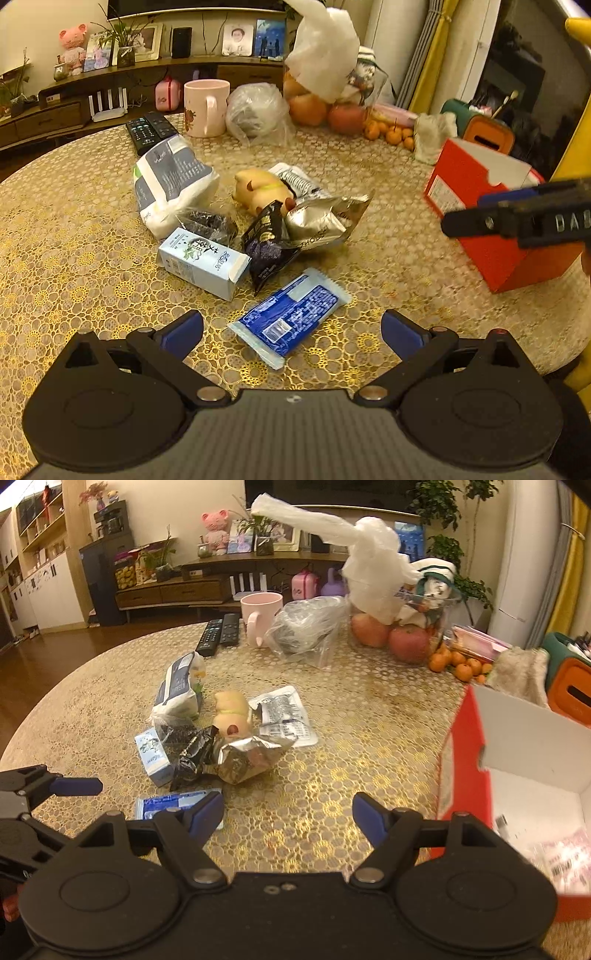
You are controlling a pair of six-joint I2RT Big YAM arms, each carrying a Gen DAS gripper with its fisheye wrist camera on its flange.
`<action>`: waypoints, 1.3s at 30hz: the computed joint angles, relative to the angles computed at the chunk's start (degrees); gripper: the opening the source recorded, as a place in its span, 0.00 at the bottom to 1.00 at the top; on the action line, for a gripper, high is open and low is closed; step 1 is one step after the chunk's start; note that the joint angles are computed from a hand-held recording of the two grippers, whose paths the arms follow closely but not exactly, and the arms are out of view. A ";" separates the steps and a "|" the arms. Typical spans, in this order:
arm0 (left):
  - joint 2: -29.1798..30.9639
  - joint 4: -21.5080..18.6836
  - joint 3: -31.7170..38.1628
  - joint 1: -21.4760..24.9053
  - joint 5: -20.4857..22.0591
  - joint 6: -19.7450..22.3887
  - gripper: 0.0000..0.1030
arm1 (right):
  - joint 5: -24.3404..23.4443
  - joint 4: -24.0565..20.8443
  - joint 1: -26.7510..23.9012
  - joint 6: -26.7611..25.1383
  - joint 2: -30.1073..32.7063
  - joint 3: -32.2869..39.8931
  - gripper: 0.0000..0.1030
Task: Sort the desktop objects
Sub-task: 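Grasp the blue packet with the left gripper while the right gripper grasps the silver foil bag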
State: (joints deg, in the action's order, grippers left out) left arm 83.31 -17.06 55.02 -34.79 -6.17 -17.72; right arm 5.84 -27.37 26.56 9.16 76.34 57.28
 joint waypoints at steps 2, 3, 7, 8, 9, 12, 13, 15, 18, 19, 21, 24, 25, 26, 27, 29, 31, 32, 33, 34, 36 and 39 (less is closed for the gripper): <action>0.75 0.34 0.35 0.12 0.05 0.60 1.00 | -0.34 -0.05 -0.06 -1.16 1.59 1.49 0.74; 1.08 0.74 0.44 0.12 -0.13 1.07 1.00 | -0.60 0.01 -0.12 -1.88 2.35 2.21 0.74; 2.35 2.40 0.81 0.06 -0.25 3.01 1.00 | -1.51 0.04 -0.30 -4.30 5.56 5.23 0.74; 2.70 2.64 0.98 0.08 0.01 3.51 1.00 | -1.79 0.03 -0.32 -4.91 6.39 5.95 0.74; 3.11 2.75 1.18 0.08 0.32 3.90 1.00 | -1.91 0.07 -0.29 -5.52 7.25 6.65 0.74; 4.20 3.07 1.74 0.03 0.62 4.93 1.00 | -2.50 -0.28 -0.23 -7.08 9.84 8.90 0.74; 4.51 3.27 1.86 0.04 0.77 5.28 1.00 | -2.81 -0.36 -0.18 -7.50 10.59 9.48 0.74; 4.98 3.60 2.02 0.11 0.99 5.76 1.00 | -3.56 -0.76 -0.20 -8.48 12.23 10.80 0.74; 5.64 3.90 2.37 0.39 1.88 6.41 1.00 | -3.99 -1.29 0.04 -10.83 14.46 12.62 0.74; 5.88 3.95 2.53 0.49 2.28 6.55 1.00 | -4.18 -1.43 0.08 -11.68 15.19 13.23 0.74; 6.30 4.19 2.78 0.58 2.69 6.98 1.00 | -4.54 -1.98 0.09 -13.04 16.60 14.41 0.74; 7.03 4.55 3.12 0.55 2.68 7.79 1.00 | -4.28 -2.51 0.02 -14.24 18.52 15.72 0.74; 7.23 4.71 3.15 0.58 2.83 7.99 1.00 | -4.45 -2.72 -0.10 -14.30 19.00 16.01 0.74; 7.50 4.72 3.26 0.59 2.81 8.09 1.00 | -4.97 -2.92 -0.30 -14.20 19.39 16.23 0.74; 7.74 4.75 3.35 0.62 2.82 8.14 1.00 | -5.75 -3.17 -0.57 -14.13 19.69 16.39 0.75; 7.98 5.03 3.23 0.80 3.31 8.10 0.99 | -6.79 -3.30 -0.87 -13.99 20.20 16.49 0.75; 8.21 5.35 3.12 0.95 3.88 7.94 0.99 | -8.21 -3.37 -1.04 -13.88 20.59 16.47 0.76; 8.30 5.43 3.07 0.98 3.98 7.87 0.99 | -8.87 -3.53 -1.04 -14.07 20.79 16.43 0.76; 8.40 5.51 3.05 1.00 4.05 7.84 0.99 | -9.15 -3.72 -0.90 -14.33 20.99 16.40 0.76; 8.46 5.69 2.97 1.04 4.19 7.89 0.99 | -9.17 -3.94 -0.67 -14.59 21.27 16.39 0.76; 8.59 5.90 2.86 1.02 4.08 7.95 0.99 | -8.70 -3.87 -0.26 -14.84 21.78 16.20 0.75; 8.83 5.79 2.90 0.98 4.15 8.40 0.95 | -9.25 -3.49 -0.30 -13.92 21.91 15.62 0.74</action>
